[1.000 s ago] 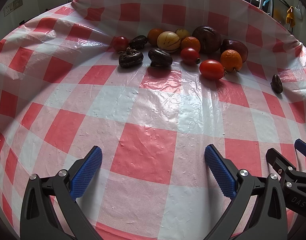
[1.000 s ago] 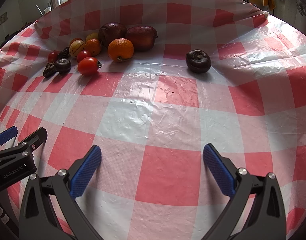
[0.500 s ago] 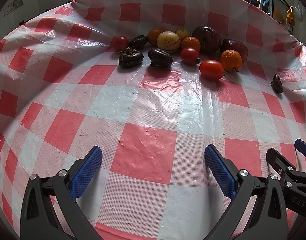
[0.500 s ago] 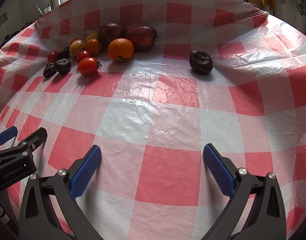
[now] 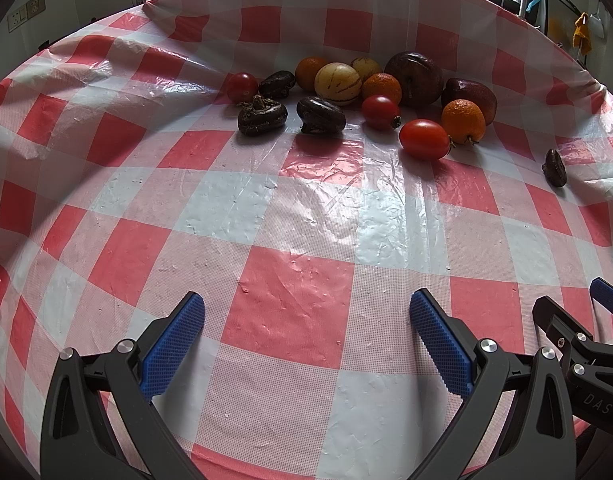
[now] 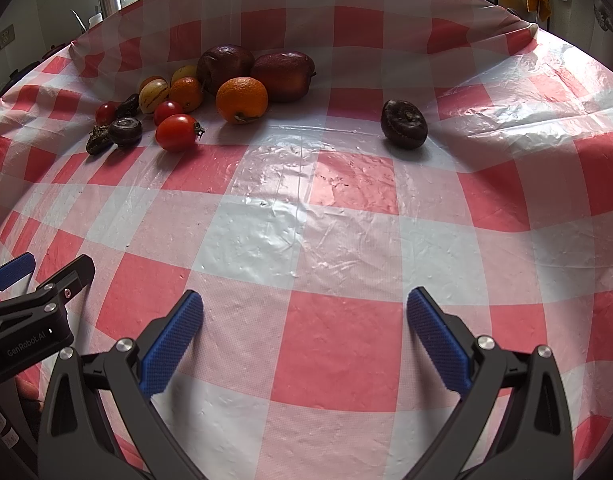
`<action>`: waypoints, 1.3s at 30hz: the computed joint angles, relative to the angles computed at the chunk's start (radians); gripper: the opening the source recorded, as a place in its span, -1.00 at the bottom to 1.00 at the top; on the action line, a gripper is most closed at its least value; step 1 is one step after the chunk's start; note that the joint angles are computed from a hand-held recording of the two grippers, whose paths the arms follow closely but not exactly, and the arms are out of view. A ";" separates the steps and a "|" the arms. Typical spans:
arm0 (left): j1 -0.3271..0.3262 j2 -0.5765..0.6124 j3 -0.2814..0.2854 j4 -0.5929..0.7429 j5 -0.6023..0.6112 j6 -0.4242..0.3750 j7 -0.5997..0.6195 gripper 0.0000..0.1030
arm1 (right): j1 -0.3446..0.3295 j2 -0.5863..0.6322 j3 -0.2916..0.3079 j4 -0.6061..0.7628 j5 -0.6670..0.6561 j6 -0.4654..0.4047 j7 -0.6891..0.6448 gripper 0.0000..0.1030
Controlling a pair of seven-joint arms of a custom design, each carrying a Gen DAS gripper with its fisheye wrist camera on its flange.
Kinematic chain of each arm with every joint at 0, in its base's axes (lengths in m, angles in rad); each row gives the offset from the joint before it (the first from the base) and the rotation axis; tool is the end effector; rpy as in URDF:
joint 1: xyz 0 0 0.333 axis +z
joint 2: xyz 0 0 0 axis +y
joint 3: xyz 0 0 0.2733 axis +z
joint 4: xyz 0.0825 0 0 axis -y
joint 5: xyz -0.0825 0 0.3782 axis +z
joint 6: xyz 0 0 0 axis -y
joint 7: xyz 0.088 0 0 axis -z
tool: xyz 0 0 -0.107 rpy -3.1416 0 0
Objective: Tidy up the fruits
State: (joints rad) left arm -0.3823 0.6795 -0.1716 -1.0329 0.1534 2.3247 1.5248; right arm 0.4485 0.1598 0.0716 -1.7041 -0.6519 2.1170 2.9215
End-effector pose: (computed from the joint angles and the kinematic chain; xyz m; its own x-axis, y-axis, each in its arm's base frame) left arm 0.6658 -0.3554 0.4895 -0.4788 -0.8777 -0.0178 -0.7089 0.3984 -0.5820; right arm 0.5577 0.2847 0.4867 -0.5224 -0.8524 -0.0239 -0.6801 0.4334 -0.5913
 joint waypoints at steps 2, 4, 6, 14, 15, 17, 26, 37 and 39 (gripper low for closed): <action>0.000 0.001 0.001 0.002 -0.001 0.000 -0.003 0.92 | 0.000 0.000 0.000 0.000 0.000 0.000 0.000 0.97; 0.001 0.002 0.001 0.002 -0.001 0.000 -0.002 0.92 | 0.000 0.000 0.000 0.000 0.000 0.000 0.000 0.97; 0.001 0.002 0.001 0.002 -0.001 0.000 -0.001 0.92 | 0.000 0.000 0.000 0.000 0.000 0.000 0.000 0.97; 0.001 0.002 0.001 0.002 -0.001 0.000 -0.002 0.92 | 0.001 0.000 0.000 0.000 0.000 0.000 0.000 0.97; 0.001 0.002 0.001 0.002 -0.001 0.000 -0.002 0.92 | 0.001 0.000 0.000 0.000 0.000 0.000 0.000 0.97; 0.001 0.002 0.001 0.002 -0.001 0.000 -0.002 0.92 | 0.001 0.000 0.000 0.000 0.000 -0.001 0.000 0.97; 0.001 0.002 0.001 0.002 -0.001 0.000 -0.001 0.92 | 0.001 0.000 0.000 0.001 0.000 -0.001 0.000 0.97; 0.001 0.002 0.001 0.002 -0.001 0.000 -0.002 0.92 | -0.017 -0.015 0.004 -0.015 0.064 0.036 -0.107 0.97; 0.001 0.002 0.001 0.002 -0.001 0.000 -0.002 0.92 | -0.029 -0.054 0.004 -0.073 0.084 0.100 -0.116 0.97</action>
